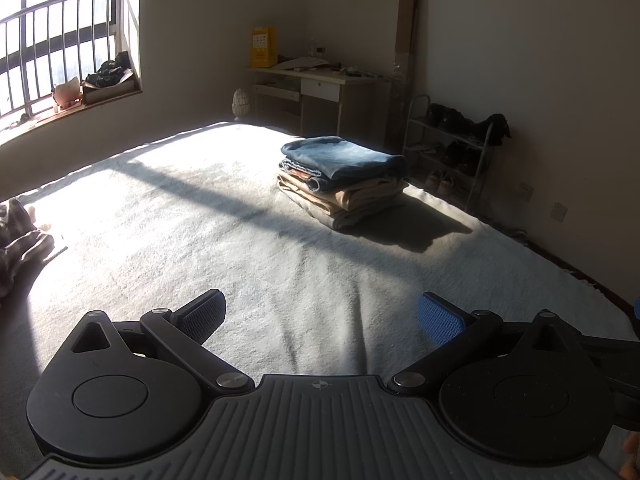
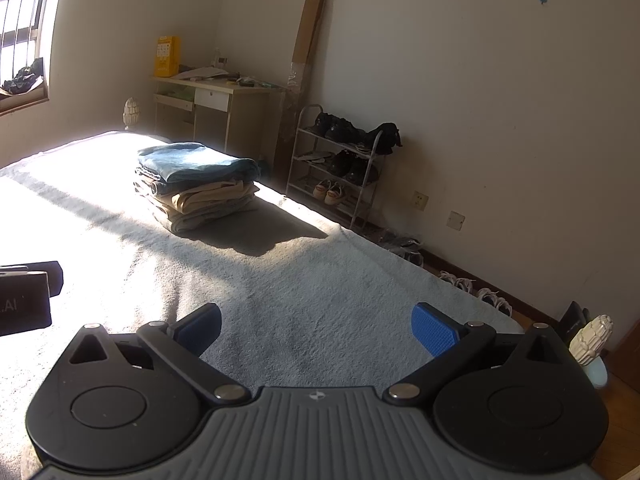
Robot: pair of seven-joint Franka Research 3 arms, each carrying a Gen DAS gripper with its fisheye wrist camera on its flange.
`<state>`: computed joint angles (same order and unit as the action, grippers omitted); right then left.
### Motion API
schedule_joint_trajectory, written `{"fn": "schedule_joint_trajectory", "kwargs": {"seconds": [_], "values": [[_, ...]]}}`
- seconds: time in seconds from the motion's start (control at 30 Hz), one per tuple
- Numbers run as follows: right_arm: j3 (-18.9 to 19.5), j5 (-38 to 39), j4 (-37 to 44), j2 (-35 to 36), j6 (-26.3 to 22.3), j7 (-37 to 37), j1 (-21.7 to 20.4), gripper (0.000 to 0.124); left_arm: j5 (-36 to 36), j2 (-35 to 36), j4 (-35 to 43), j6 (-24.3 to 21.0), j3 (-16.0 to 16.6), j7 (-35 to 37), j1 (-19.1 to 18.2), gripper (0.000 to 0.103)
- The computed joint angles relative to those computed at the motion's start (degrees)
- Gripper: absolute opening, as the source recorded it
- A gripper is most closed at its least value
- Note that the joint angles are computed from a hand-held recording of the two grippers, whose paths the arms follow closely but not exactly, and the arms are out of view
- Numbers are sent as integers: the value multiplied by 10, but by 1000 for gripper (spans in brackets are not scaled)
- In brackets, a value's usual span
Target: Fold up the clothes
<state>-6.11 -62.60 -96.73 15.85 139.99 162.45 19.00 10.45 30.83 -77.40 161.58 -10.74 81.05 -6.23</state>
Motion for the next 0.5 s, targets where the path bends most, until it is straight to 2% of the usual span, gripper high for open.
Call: {"fn": "schedule_joint_trajectory", "kwargs": {"seconds": [0.5], "values": [[0,1,2,0,-1,-4,0,103,-2,1,3,-3,-2,3,1,103]]}}
